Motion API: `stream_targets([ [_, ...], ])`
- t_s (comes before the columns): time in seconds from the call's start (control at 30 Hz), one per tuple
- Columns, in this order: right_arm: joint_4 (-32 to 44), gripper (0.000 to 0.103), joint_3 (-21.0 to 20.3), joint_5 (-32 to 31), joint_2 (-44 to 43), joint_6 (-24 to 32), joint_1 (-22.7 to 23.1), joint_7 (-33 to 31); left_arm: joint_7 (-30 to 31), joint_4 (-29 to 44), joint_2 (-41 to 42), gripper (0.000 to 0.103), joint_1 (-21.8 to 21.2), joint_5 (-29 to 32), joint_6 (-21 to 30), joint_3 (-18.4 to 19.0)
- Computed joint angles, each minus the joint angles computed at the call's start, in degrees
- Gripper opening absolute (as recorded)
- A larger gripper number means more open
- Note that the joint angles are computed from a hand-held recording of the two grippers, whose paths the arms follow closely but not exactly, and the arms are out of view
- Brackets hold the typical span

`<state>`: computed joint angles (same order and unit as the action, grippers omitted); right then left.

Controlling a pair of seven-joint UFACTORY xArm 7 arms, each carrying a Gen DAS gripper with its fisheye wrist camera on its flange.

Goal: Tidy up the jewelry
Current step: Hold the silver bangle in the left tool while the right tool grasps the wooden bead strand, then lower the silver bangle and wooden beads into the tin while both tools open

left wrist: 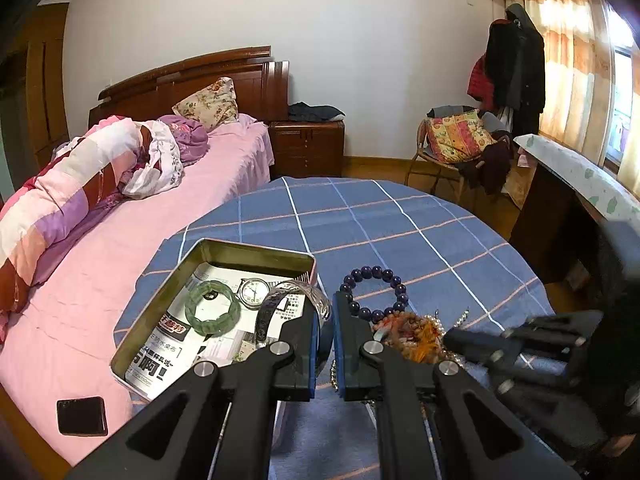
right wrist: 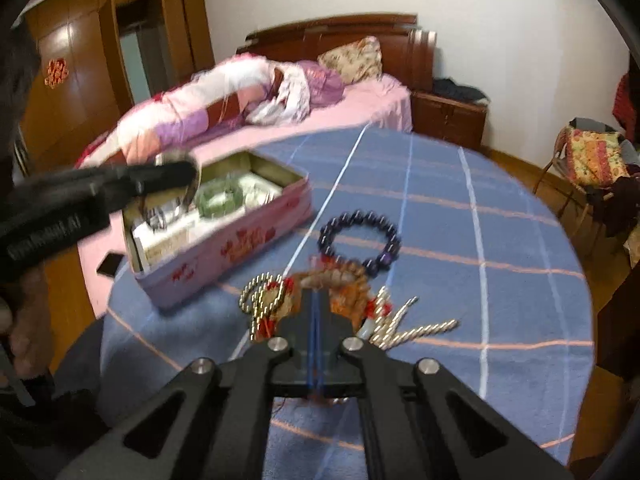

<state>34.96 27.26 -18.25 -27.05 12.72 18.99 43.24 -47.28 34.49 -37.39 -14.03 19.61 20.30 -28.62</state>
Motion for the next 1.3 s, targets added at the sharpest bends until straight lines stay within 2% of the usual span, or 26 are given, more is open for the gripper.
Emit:
stream_targets([
  [0.13,0.3,0.001,-0.4,0.0,-2.0,0.2,-0.4,-0.2,0.2,-0.2,-0.9,0.006,-0.1,-0.1,0.0,0.3],
  [0.23,1.1,0.004,-3.6,2.4,0.7,0.2,3.2,-4.1,0.2,-0.3,-1.0,0.006,-0.1,-0.2,-0.1,0.3],
  [0.27,1.2,0.004,-3.3,2.6,1.4,0.5,3.3,-4.4,0.3,-0.3,-1.1,0.006,-0.1,-0.3,-0.1,0.3],
  [0.33,1.9,0.012,-1.9,2.0,3.0,1.5,2.4,-3.8,0.5,-0.3,-0.9,0.006,-0.3,-0.4,0.0,0.4],
  [0.4,3.2,0.032,-0.5,0.3,5.8,2.7,1.4,-3.2,0.8,-0.3,-0.7,0.006,-0.5,-0.6,0.2,0.6],
  [0.57,4.9,0.046,-0.9,-3.6,9.9,5.6,1.9,-1.7,0.8,-0.3,0.4,0.006,-0.5,-0.8,0.4,0.7],
  [0.67,4.3,0.016,-1.7,-5.4,8.9,5.5,2.3,0.4,0.7,-0.3,0.5,0.006,-0.5,-0.8,0.4,0.8],
  [0.9,2.1,0.016,-1.3,-6.4,1.4,4.4,0.7,3.0,0.2,-0.7,-0.1,0.006,-0.1,-0.3,-0.4,0.6],
  [1.03,2.2,0.016,-1.4,-5.2,-2.4,3.7,-0.2,2.2,0.6,-1.0,-0.9,0.006,-0.2,-0.4,-0.5,1.0],
  [1.3,6.5,0.016,1.4,-5.1,-1.6,2.5,-4.3,0.1,2.8,-0.7,-3.6,0.006,1.1,-0.5,0.8,2.5],
])
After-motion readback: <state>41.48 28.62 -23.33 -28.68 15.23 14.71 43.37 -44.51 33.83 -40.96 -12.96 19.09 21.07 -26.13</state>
